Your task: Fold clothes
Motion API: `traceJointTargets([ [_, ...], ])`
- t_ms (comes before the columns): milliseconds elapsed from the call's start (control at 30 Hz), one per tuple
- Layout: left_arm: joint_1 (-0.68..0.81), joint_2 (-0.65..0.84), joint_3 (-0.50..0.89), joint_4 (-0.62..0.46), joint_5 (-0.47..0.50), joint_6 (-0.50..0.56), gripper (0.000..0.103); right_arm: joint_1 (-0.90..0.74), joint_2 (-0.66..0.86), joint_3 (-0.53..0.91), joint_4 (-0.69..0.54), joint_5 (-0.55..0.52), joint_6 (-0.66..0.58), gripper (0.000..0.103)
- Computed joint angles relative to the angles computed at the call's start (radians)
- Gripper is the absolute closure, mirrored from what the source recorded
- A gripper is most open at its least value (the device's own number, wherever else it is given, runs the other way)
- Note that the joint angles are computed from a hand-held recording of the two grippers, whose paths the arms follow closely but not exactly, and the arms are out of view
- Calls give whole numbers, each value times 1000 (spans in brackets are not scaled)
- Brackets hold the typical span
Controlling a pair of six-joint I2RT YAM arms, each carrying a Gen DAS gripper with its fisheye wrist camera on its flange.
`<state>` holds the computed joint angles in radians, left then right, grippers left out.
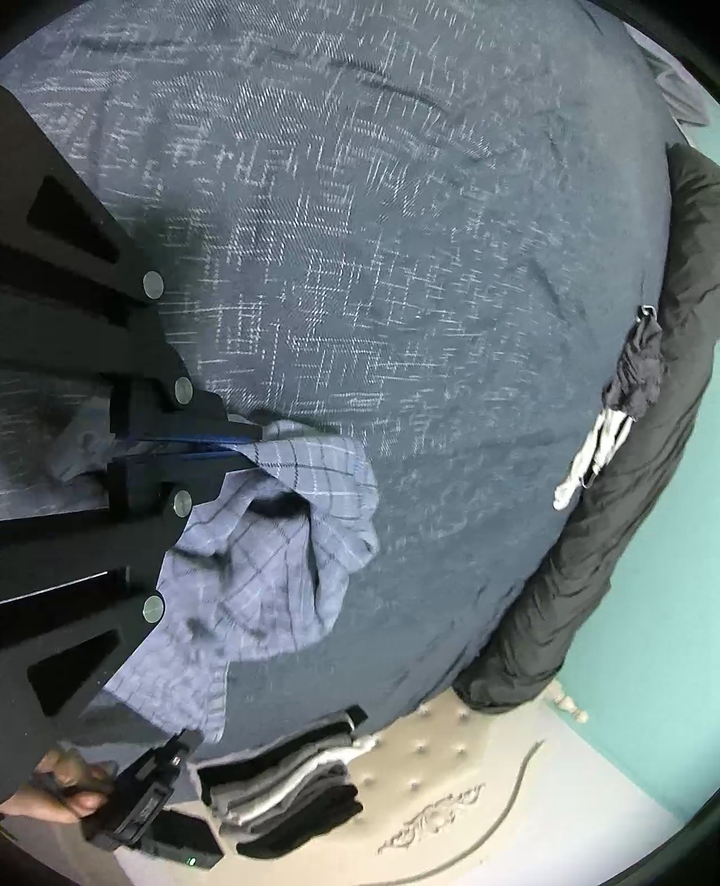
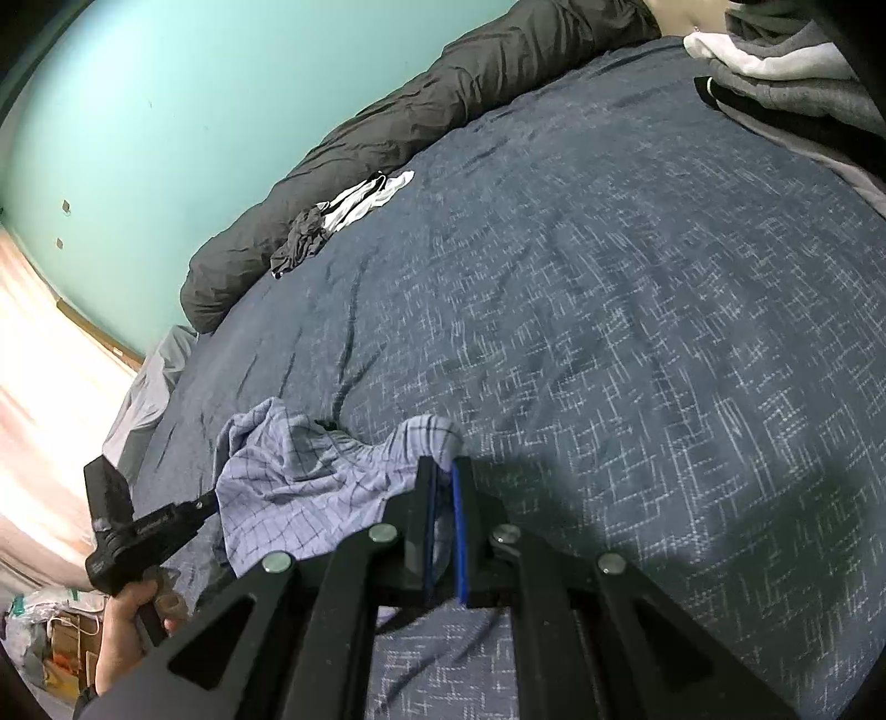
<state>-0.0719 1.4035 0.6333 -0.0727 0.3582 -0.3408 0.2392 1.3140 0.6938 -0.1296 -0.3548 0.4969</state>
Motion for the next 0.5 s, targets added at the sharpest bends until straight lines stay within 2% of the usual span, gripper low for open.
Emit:
traceJointTargets([
  [133,47,-196,-46,-146,8,38,101,0,-4,4,2,-4,9,98],
  [333,185,-439,-71,-496,54,197,101,32,-17,13,-35,-37,-22,98],
  [433,248,-503,-100,-621,74,269,101,61,-31,15,-64,-41,-41,98],
  [500,254,-494,-110,-668,77,301,101,76,-31,18,-79,-50,-52,98],
])
